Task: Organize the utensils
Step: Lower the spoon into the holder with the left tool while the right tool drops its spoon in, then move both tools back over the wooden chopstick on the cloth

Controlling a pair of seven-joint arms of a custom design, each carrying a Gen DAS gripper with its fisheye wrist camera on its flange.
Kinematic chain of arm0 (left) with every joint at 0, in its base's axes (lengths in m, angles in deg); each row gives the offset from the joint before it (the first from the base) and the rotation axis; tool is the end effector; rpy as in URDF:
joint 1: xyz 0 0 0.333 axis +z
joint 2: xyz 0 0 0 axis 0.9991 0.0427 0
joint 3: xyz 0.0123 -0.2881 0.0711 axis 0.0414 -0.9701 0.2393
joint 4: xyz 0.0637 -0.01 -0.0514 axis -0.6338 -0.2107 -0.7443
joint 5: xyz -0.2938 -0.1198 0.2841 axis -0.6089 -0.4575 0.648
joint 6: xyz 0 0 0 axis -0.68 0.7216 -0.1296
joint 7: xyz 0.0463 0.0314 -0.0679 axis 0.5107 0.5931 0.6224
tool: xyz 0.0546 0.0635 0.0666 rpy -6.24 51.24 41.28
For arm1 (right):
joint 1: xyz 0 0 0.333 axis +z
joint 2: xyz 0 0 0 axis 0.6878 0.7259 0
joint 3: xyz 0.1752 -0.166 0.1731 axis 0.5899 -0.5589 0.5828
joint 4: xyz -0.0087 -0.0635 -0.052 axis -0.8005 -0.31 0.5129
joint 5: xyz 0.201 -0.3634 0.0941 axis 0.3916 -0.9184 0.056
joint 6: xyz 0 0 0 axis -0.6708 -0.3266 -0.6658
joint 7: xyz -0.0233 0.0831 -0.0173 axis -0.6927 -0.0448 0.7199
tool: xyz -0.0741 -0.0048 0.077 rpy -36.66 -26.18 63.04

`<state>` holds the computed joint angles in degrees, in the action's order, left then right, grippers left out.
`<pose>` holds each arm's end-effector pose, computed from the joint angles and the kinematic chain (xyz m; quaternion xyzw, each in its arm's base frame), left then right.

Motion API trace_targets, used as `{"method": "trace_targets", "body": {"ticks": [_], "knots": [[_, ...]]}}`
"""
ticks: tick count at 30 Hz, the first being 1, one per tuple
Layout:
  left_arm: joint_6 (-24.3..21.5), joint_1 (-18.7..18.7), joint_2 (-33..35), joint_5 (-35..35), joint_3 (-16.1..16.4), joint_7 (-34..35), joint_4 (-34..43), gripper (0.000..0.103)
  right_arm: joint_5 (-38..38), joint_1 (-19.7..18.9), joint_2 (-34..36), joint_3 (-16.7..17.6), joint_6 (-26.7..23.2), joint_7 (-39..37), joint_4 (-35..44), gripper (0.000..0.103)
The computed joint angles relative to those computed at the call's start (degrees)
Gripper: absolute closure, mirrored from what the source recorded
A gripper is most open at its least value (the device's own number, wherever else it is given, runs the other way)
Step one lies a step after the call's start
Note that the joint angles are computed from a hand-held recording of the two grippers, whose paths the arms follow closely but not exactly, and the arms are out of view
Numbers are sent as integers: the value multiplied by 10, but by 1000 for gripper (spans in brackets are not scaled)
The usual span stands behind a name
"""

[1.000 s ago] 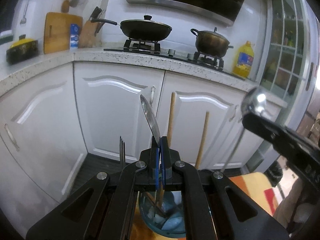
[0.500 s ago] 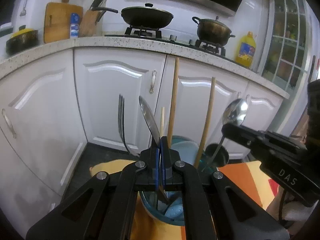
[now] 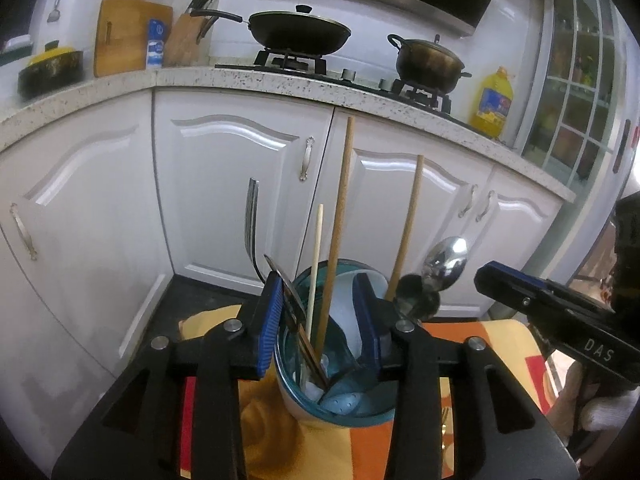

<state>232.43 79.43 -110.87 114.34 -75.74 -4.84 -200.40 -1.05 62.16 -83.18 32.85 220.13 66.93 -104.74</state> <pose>0.3695 -0.2827 0.4924 -0.7186 0.5043 -0.3658 0.3090 0.4584 0.0986 0.4723 -0.7841 0.3512 -0.0678 0.5072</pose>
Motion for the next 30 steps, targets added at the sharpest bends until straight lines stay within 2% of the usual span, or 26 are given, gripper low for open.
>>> {"method": "trace_targets", "body": {"ticks": [5,8,22,30], "knots": [[-18,-16,-8,-14,-1,9,4,67,-8,-5,-22,-2,0,6,-16,79],[-37,-25,-12,-21,-5,18,11,61,-19,-8,-38,-5,-1,16,-27,78],[-132,-67,7,-24,-31,42,67,60,-77,-24,-134,-31,5,71,-86,75],[-143,-92,32,-8,-35,40,90,60,-121,-40,-178,-48,2,99,-117,74]]}}
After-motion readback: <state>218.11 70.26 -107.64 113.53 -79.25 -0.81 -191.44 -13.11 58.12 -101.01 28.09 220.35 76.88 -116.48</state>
